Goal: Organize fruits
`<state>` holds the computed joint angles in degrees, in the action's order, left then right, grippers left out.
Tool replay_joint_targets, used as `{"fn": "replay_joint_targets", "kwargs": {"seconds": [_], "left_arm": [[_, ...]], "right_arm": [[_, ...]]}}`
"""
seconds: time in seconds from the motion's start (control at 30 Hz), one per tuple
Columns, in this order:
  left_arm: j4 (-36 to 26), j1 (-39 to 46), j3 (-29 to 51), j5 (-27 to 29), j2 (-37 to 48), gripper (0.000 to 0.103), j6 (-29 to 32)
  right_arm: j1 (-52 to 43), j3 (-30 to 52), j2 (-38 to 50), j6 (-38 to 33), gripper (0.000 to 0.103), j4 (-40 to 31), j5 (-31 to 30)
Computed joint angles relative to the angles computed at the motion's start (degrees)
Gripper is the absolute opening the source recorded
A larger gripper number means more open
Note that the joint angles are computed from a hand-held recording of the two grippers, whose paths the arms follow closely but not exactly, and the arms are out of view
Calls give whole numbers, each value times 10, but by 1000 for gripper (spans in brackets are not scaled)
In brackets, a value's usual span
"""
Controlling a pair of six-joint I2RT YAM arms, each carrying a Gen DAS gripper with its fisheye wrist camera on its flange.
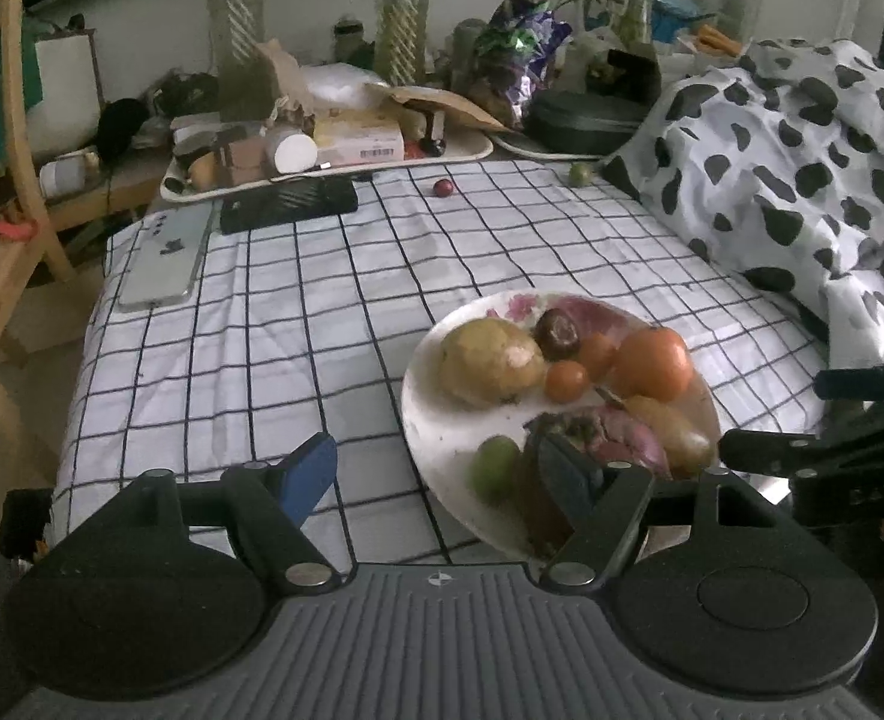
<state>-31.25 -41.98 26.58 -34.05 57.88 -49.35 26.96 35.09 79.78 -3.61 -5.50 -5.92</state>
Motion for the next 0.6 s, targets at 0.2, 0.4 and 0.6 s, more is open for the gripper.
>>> {"fn": "replay_joint_targets", "kwargs": {"seconds": [0.2, 0.4, 0.6], "left_arm": [[-6, -11, 7, 21, 27, 75, -12], [-1, 3, 12, 27, 56, 100, -6], [12, 18, 12, 41, 66, 103, 10]], "right_arm": [[12, 0, 6, -1, 103, -8, 17], [11, 6, 19, -2, 103, -10, 21], [9, 12, 32, -1, 103, -12, 26]]}}
